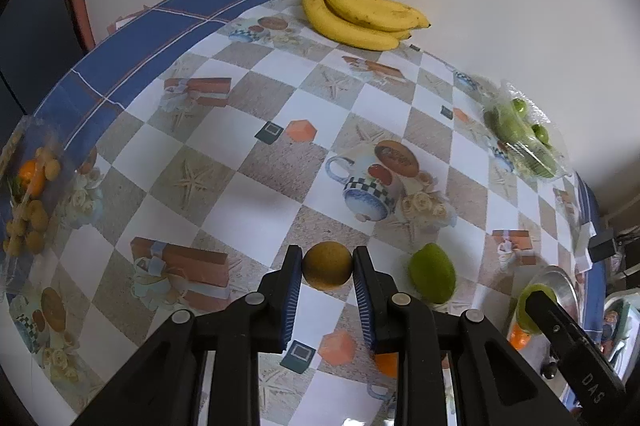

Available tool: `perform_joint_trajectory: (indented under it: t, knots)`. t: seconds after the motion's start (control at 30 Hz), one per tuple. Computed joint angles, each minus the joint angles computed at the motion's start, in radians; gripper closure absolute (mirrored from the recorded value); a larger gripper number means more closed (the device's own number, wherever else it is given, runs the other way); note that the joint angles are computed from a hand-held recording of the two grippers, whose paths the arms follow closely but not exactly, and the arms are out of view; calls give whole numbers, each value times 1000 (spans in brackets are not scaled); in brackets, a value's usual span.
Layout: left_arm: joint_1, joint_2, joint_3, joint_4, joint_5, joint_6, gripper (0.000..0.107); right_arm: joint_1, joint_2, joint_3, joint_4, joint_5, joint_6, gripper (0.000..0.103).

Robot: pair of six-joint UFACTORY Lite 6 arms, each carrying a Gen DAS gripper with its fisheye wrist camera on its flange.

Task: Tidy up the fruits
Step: 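Lift the mango and yellow fruit and carry both over the steel bowl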

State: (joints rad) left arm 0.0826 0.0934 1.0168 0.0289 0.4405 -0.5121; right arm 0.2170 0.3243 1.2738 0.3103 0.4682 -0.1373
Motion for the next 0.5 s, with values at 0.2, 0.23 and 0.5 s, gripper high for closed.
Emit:
perform_joint_trajectory:
  t: [0.2,0.23,0.5]
  knots:
    - [-38,-14,5,23,8,-42,79,-60,-30,-4,-29,35,29,49]
    - [-43,-15,7,26,10,-47,79,-72,-34,-4,-36,40,32,49]
    - [-139,0,45,79,27,-123,79,-188,-50,-7,-71,66,45,49]
